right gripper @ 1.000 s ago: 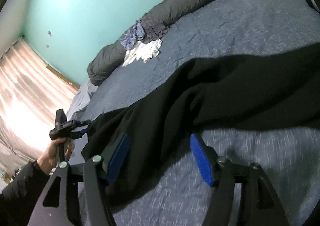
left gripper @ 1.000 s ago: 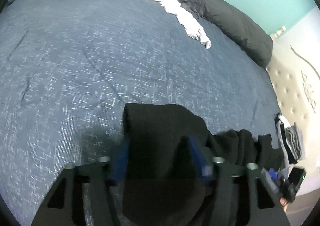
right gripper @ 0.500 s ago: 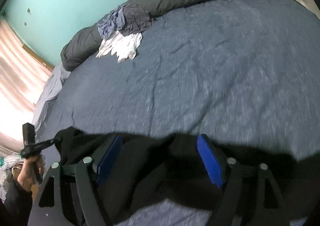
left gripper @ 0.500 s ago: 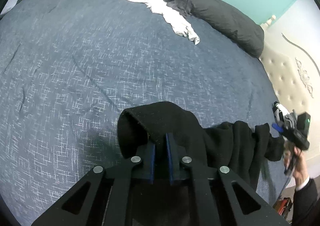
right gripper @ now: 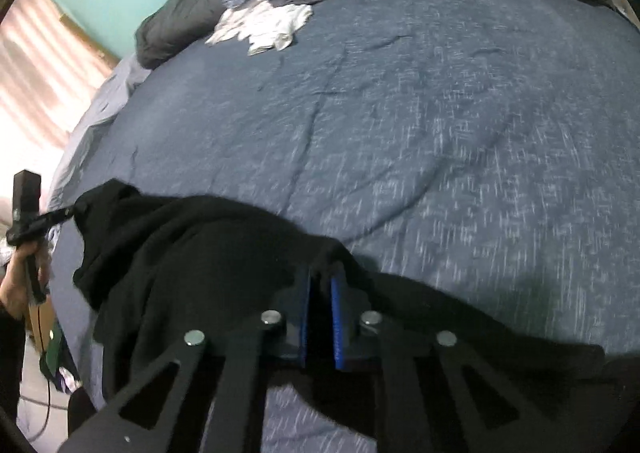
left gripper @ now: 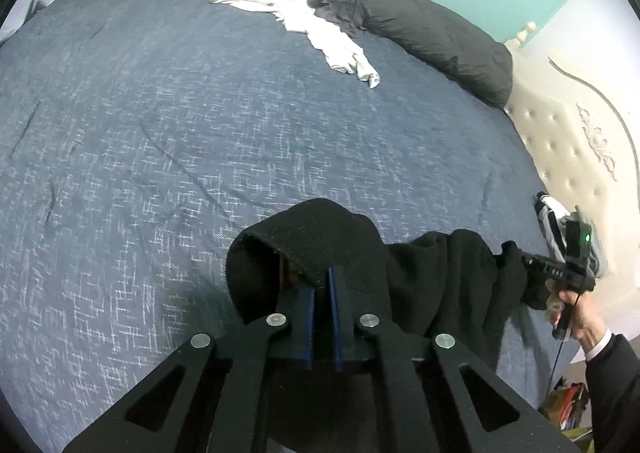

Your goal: Fold clothes

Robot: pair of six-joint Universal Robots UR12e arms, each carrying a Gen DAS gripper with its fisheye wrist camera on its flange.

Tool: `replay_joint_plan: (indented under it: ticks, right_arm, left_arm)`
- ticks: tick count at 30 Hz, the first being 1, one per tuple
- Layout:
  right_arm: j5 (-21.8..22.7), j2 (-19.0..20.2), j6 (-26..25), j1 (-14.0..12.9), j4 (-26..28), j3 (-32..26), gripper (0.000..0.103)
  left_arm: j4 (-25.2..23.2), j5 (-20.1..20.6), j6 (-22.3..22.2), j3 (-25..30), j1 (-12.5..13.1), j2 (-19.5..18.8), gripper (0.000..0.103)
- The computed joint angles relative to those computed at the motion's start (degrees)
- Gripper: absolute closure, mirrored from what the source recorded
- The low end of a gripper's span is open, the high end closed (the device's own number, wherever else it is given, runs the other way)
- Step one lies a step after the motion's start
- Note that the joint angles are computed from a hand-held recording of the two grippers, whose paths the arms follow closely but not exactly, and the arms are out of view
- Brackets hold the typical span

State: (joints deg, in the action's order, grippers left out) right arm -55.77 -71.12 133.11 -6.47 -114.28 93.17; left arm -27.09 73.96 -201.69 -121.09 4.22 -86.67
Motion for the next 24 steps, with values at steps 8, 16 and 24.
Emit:
replay_joint_plan:
  ticks: [8,16,24]
  right_arm:
    - [-4.6,-6.23,-14.74,-1.4,7.92,6.5,0.097]
    - [-7.68,-8.9,-18.27,-3.79,14.73,9.28,0.096]
    - [2.22,-8.76,-14.17,-6.41,12.8,5.72,0.062]
  left_arm:
    - [-0.58,0.21,-0.35,-1.17,-0.75,2.92,0.098]
    - [-1.72,0.2,-0.27,-2.52,-1.23,5.81,0.098]
    - [-1.02,-0.48,-0.67,-3.6,-0.47,6.62,0.098]
